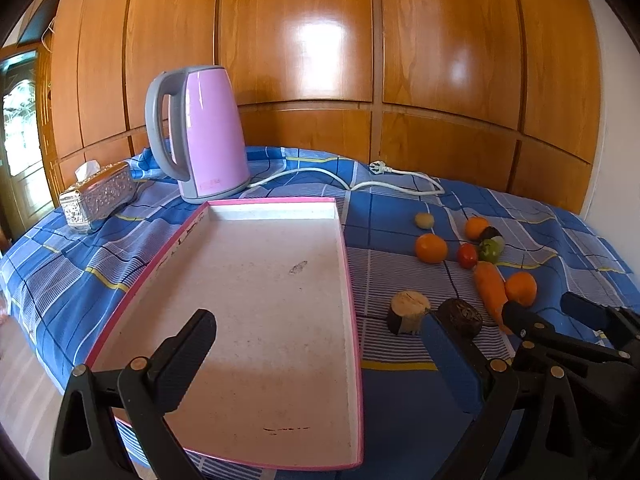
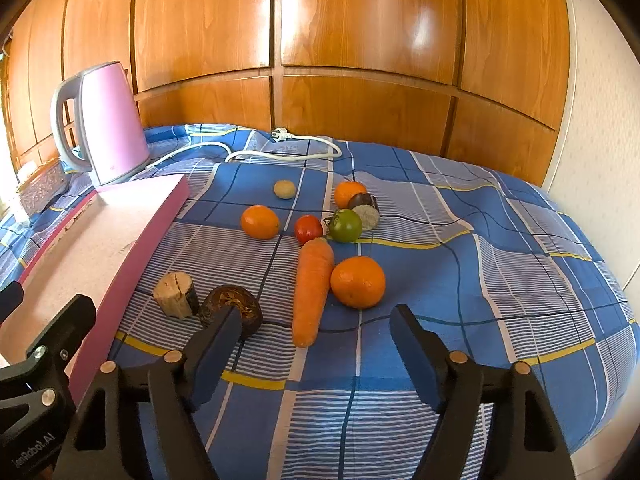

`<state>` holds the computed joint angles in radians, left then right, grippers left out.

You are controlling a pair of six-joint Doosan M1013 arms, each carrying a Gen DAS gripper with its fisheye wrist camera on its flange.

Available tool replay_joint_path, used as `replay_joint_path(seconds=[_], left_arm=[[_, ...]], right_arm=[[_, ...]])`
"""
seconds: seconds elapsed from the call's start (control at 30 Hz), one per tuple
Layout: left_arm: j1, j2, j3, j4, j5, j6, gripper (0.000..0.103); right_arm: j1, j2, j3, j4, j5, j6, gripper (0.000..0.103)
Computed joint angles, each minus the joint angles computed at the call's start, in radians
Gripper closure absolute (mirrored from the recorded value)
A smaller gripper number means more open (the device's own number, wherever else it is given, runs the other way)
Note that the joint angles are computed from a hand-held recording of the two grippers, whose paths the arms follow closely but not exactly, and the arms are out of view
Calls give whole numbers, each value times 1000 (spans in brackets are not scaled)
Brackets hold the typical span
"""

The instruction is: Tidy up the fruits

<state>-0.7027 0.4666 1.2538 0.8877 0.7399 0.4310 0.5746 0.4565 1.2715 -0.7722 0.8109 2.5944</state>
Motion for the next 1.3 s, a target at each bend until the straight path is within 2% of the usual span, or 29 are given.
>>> replay_joint_path(seconds=[0.07,0.27,0.43,0.8,0.9,0.97,1.03,1.07,1.2,1.3], left_arm=[[0,-1,2,3,-2,-7,0],[0,-2,4,3,-8,-3,0],[-1,-2,3,5,-9,-6,0],[-3,-4,5,-18,-61,55,1],[1,-4,3,-67,-96,116,14],[5,-2,0,-117,-117,169,19],[10,-1,-5,-199,-142,252,33],[13,1,-10,-242,-151,294,36],[22,14,-32,-403,-158,455,56],[28,22,-46,-502,-153,538,69]], right_arm=[[0,-3,3,5,-3,4,45],[-14,-22,26,76,-59,1,57],[-30,-34,40,140,-96,-3,60],[-54,-37,33,249,-101,-72,62],[-62,-31,16,262,-85,-111,62],[-73,-32,12,282,-93,-128,62],[-88,-29,7,323,-98,-152,62],[-96,-27,3,351,-101,-170,62],[-115,-15,-10,432,-102,-205,62],[-115,-7,-19,444,-94,-221,62]])
